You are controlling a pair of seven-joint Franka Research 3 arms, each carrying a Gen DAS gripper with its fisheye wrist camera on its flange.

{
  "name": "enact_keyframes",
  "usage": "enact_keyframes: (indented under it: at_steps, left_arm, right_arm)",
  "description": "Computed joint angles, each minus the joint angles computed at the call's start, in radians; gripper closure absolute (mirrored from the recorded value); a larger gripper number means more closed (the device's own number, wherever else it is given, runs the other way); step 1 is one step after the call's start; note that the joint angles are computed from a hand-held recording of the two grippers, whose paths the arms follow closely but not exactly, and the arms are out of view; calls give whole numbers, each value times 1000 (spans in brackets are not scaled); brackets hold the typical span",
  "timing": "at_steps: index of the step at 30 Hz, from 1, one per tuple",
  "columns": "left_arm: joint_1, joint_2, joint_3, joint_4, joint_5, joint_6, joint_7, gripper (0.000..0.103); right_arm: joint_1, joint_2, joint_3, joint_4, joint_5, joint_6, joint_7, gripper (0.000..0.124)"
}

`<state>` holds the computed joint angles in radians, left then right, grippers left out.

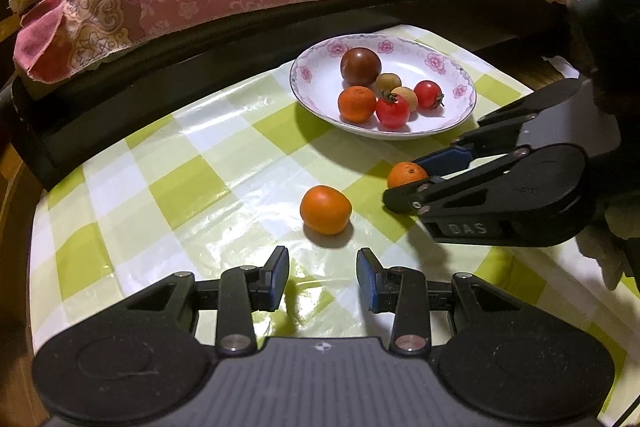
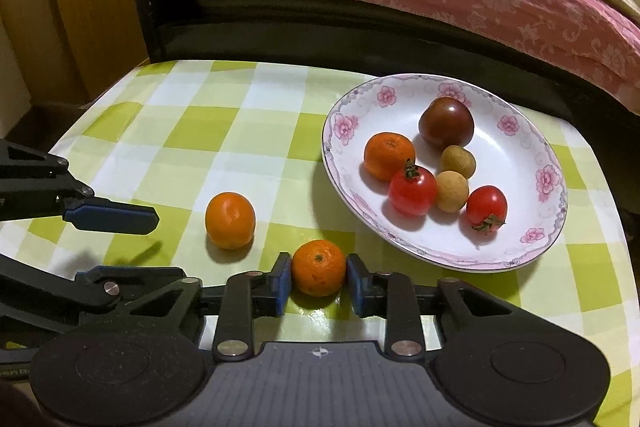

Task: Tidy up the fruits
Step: 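Grasp a tangerine with the right tool while the left tool grasps the other tangerine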

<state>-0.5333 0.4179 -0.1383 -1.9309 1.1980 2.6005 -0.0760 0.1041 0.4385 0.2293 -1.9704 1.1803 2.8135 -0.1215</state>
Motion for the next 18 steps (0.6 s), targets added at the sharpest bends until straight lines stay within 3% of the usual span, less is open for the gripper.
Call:
enact_keyframes:
  at_steps: [12,18]
  left_arm:
    - [-8,73,28,90,29,10,-7,58]
    - [-19,104,46,126,18,-17,-8,58]
  right_arm:
    - [-11,-32,-32,-28,-76,10,120,100]
    - [-18,-44,-23,-44,-75,16,105,100]
